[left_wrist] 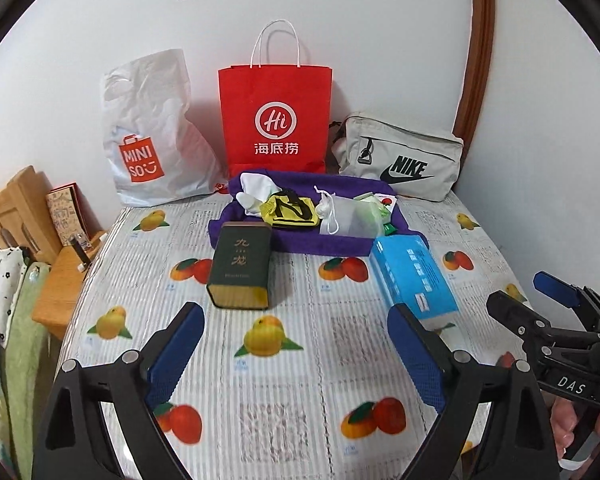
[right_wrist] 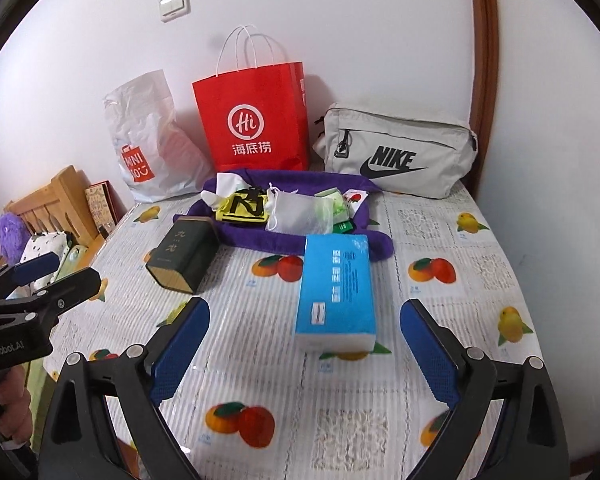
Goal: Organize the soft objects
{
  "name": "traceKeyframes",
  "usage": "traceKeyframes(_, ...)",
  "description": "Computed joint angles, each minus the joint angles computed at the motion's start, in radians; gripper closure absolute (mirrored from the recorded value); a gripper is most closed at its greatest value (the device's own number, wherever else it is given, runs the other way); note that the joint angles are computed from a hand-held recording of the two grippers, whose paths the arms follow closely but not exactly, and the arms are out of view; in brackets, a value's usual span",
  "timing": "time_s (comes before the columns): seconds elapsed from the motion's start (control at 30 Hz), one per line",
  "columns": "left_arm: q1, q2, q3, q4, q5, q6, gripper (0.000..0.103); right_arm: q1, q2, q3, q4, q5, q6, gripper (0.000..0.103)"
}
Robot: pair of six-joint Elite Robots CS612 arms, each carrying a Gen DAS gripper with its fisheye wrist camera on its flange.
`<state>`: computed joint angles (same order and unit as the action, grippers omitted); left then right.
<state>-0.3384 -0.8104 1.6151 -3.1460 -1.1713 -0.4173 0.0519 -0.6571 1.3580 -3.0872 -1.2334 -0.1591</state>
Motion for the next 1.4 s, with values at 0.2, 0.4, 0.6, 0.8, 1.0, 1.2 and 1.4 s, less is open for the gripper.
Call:
traceKeyframes(0.2,-0.023,-0.025,0.051,-0.036,0.033,0.004,0.01,-0.007,-0.032,0.073,-0.06,0.014,0.005,0.007)
traceKeyframes(0.4,-0.037,-0.039,0.081,-0.052,0.052,-0.007,0.009,-0.011,-0.048,0.11,-0.095,0.012,-0.001,0.007)
traceKeyframes(0.6,-0.042,-0.05,0.104,-0.063,0.071,-0.027,0.009,-0.018,-0.058,0.13,-0.105,0.024,0.0,0.007)
traceKeyframes(0.8,-0.043,-0.053,0.11,-0.064,0.074,-0.031,0.009,-0.021,-0.063,0.143,-0.12,0.037,-0.002,0.007)
traceKeyframes(1.0,-0.044,-0.052,0.112,-0.062,0.07,-0.031,0.009,-0.025,-0.063,0.14,-0.101,0.055,0.009,0.007)
traceKeyframes(1.2,-0.042,-0.049,0.111,-0.06,0.058,-0.032,0.009,-0.025,-0.061,0.138,-0.098,0.042,0.013,0.007)
traceKeyframes(1.4,-0.041,-0.048,0.11,-0.063,0.056,-0.032,0.009,-0.025,-0.062,0.14,-0.102,0.04,0.019,0.007)
